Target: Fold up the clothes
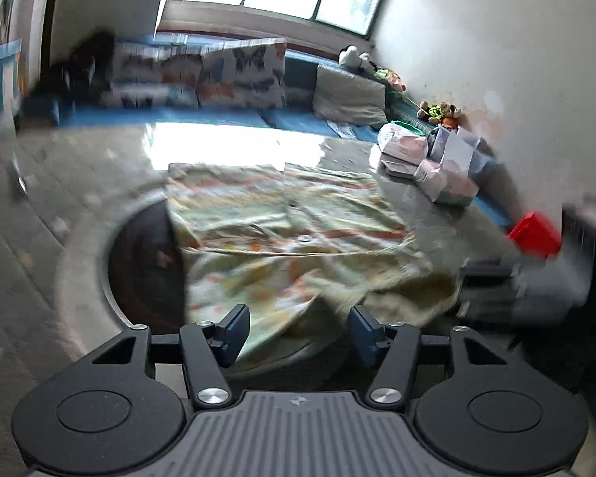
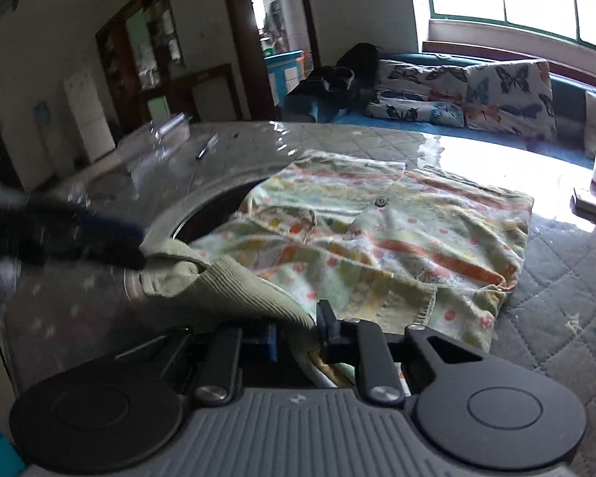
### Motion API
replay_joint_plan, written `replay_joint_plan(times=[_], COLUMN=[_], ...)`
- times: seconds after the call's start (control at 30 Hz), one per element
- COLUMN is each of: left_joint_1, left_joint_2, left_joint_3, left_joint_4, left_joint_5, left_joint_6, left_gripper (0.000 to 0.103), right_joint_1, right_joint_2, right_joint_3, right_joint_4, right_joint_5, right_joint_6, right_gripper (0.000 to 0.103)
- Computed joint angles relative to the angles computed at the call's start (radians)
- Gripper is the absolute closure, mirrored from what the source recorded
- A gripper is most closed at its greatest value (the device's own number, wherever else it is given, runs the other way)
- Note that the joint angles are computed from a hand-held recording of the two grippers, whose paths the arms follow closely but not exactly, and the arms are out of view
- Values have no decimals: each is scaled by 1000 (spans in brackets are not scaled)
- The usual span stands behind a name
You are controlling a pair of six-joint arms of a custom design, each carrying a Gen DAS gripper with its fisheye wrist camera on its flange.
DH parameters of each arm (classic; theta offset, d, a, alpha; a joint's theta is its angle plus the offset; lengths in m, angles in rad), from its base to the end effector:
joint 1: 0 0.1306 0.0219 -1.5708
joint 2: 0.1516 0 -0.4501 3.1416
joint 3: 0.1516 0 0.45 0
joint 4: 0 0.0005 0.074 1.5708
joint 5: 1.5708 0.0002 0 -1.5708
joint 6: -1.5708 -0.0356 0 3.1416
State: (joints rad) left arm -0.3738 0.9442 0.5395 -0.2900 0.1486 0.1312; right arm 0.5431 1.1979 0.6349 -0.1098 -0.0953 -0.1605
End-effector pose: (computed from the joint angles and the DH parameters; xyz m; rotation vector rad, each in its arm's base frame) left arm 0.2897 -0.1198 0.2836 0.3567 2.2657 -0.4335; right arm 0.3316 0.2036 0.2612 -0.4859 2.2330 0.4816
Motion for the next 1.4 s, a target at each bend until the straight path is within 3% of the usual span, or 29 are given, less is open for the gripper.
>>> replay_joint_plan(times=[0.07,0.27,0.4,0.47,0.5,0.53,0.63,0.87,1.1,1.2,1.27,1.4], left_joint_1=[-26,-103,-117,-111,-102,-94,-83,-97,-125,-169,-189,-175], left_joint_2=[-21,7,70,100,108,109,90,-49,-317,-394,-408,-355], left_joint_3=[-28,-74,-84,-84,-83,-85,-91,-105,-111,-109,-107,-94], left_joint_4=[20,132,228,258,263,267,264,163,-108,-189,-199,-139], left_joint_5=[-78,-216,-261,-269,-256,-247,-232,-212,-137,-148,-168,-171], left_joint_6=[-64,-232,-314,-358,-373,-381,-389,-365,-312,-292,-292,-286], left_gripper=[40,39,42,59,75,84,95,98,98,98,98,98], right_joint_1=[-9,-11,-10,-11,-11,-10,-3,29,92,126,133,100], right_joint_2=[0,6,6,4,3,1,-11,-124,-333,-394,-408,-392], right_joint_3=[8,30,34,34,32,30,19,-23,-60,-60,-57,-47], right_joint_4=[1,-1,-2,-2,-1,0,4,-35,-210,-284,-309,-294], right_joint_5=[-11,-1,6,8,8,8,12,10,-30,-34,-32,-38], right_joint_6=[-18,-18,-19,-20,-20,-19,-17,2,-14,-18,-13,4], right_gripper=[88,88,88,89,89,90,92,93,94,94,94,95])
